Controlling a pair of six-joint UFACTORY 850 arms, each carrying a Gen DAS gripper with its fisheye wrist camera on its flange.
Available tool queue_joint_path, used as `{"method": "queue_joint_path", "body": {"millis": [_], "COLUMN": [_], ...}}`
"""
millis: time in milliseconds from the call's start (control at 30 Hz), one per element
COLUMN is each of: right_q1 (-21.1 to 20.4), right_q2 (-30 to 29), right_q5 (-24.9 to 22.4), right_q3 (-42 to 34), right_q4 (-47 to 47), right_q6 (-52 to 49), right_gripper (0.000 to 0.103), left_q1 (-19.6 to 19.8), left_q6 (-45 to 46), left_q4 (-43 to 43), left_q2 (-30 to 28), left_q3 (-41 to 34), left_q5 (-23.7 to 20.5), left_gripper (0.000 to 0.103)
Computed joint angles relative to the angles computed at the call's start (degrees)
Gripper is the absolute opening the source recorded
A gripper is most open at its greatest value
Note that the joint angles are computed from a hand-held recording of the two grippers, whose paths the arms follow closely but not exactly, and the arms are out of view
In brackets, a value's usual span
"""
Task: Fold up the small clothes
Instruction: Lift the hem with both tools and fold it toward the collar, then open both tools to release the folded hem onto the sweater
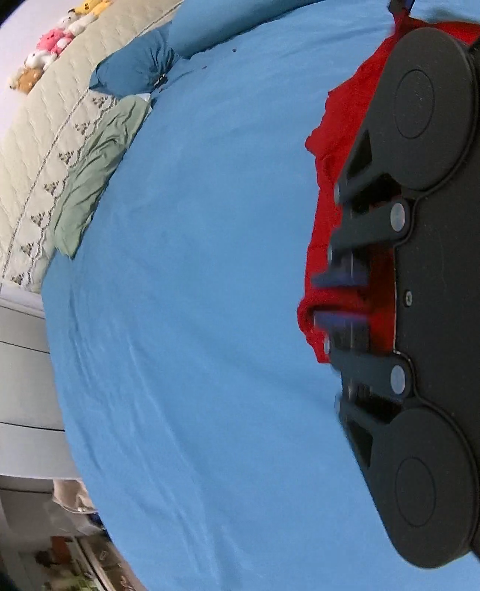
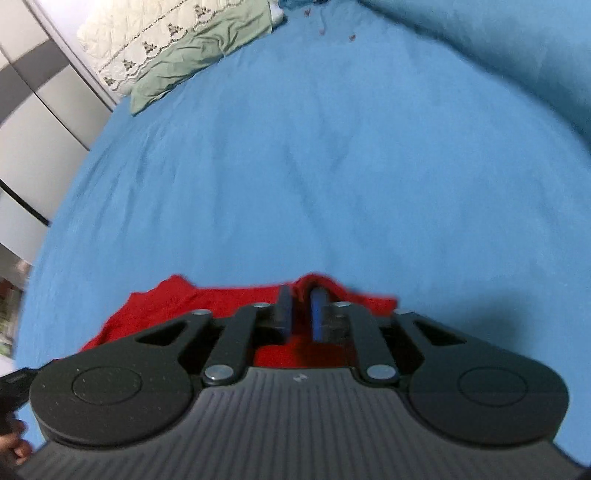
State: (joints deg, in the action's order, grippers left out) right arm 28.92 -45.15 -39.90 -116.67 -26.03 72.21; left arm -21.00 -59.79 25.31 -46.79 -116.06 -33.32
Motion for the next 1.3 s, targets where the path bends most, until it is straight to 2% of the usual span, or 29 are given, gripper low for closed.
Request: {"method": "queue_joint_path", "body": {"millis": [33,67,100,167,233,267,333,400,467,600,700,867,1000,1067,1133,1300], "right_q1": [0.3,0.9,1.6,2.2,3.1,3.4,4.3,4.7,4.4,4.4,4.5,5.4,5.6,5.5,5.8,6.7], "right_q2": [0.0,0.9,2.1,4.2,6.2,7.2,7.4,4.9,3.2,4.7,7.2,10.3,11.8,12.5,13.8,17.4], "right_q5": [-0.5,0.0,0.9,3.6,5.9,6.9,6.4,3.2,0.4,1.7,4.2,3.5,1.7,0.6,-0.2,0.7], "right_q3": [-0.1,0.9,2.6,5.8,9.1,10.7,12.2,10.0,9.2,12.0,14.3,15.9,17.4,18.9,21.1,27.7], "right_q4": [-1.3,-4.0,-6.2,-6.3,-5.6,-4.5,-2.9,0.3,2.9,0.2,-3.7,-10.1,-11.3,-10.9,-10.1,-9.4], "right_q6": [-0.2,1.0,2.0,0.6,-1.1,-3.1,-6.7,-10.0,-9.7,-2.0,2.6,6.6,7.9,7.0,6.4,7.5], "right_gripper": [0.084,0.09,0.094,0.094,0.094,0.094,0.095,0.095,0.095,0.094,0.095,0.095,0.096,0.096,0.096,0.095], "left_q1": [-0.2,-0.8,-1.6,-2.8,-3.6,-3.8,-4.2,-4.0,-4.2,-4.4,-4.5,-6.1,-7.2,-7.9,-8.8,-10.6], "left_q6": [-0.5,-1.7,-2.5,0.0,6.5,10.9,19.5,26.7,28.4,29.4,30.9,35.0,39.7,41.4,42.8,42.5], "left_q4": [1.5,4.9,8.3,12.0,10.4,8.0,1.6,-5.3,-5.5,-5.0,-4.8,-5.7,-11.4,-13.6,-14.9,-17.3], "left_q2": [0.6,1.4,2.0,3.6,4.8,5.2,4.5,1.7,0.1,-0.4,0.5,-3.5,-9.7,-12.0,-13.4,-12.1], "left_q3": [0.7,1.7,2.4,4.5,6.4,7.4,7.4,4.5,3.2,0.8,0.2,-10.2,-22.6,-26.2,-27.8,-22.4], "left_q5": [0.3,0.4,0.3,1.5,3.3,4.0,3.1,-1.4,-3.7,-4.9,-2.7,-5.0,-9.0,-10.5,-11.9,-11.4], "left_gripper": [0.057,0.07,0.073,0.074,0.082,0.092,0.092,0.092,0.093,0.091,0.092,0.092,0.092,0.092,0.092,0.092]}}
